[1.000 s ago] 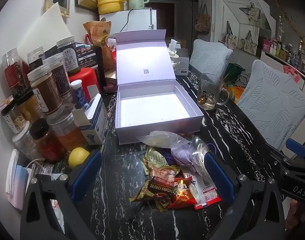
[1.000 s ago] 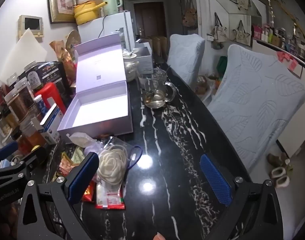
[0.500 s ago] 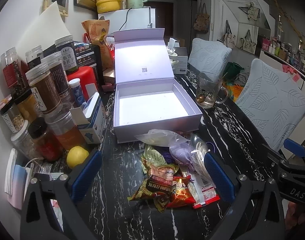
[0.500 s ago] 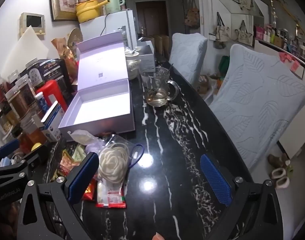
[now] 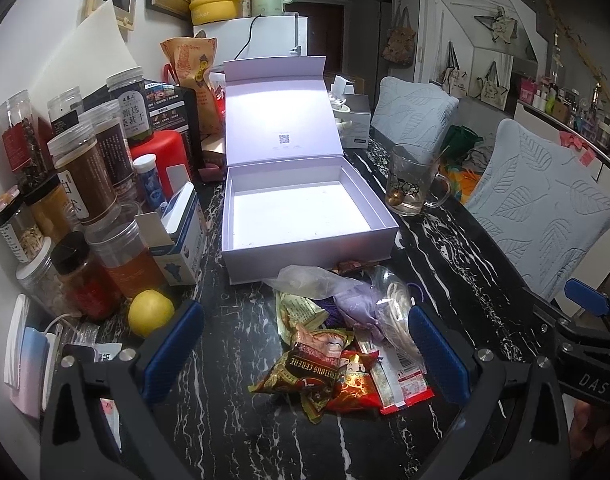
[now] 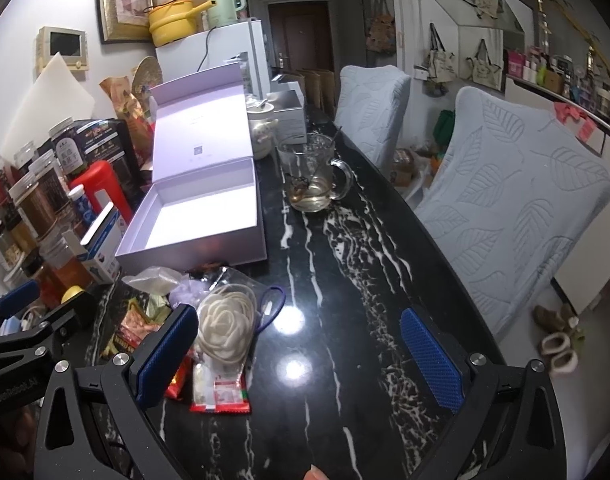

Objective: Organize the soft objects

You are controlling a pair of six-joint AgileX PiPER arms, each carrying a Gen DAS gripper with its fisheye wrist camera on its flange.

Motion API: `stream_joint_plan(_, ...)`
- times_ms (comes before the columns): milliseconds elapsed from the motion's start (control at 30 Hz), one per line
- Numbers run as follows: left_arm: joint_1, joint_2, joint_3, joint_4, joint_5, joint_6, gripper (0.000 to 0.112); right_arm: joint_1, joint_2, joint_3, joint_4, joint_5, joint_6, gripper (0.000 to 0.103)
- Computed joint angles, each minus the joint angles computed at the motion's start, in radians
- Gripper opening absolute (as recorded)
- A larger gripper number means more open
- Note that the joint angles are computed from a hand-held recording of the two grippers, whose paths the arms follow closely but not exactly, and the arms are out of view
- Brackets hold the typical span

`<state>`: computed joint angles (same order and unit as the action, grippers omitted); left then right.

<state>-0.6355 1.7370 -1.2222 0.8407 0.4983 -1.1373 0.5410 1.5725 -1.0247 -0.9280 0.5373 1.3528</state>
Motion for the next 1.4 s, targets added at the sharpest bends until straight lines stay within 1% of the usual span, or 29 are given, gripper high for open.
stream_joint_plan(267, 0.001, 0.001, -0.005, -0.013, -0.01, 0.023, 0.103, 0.004, -0.011, 0.001, 0.003, 0.017, 0.003, 0.103)
stream_joint_plan(700, 0.004, 0.004, -0.014, -0.037, -0.011, 0.047, 0.103, 0.001, -0.013, 0.002, 0.007, 0.017, -0.001, 0.103)
stream_joint_plan(1167, 0.002, 0.007, -0.011, -0.036, -0.013, 0.044, 0.103, -0.004, -0.02, 0.01, 0.004, 0.018, 0.004, 0.103)
stream_joint_plan(1400, -0.006, -0.001, 0.007, -0.014, -0.019, 0.015, 0.103, -0.004, -0.024, 0.014, 0.002, 0.019, 0.006, 0.103)
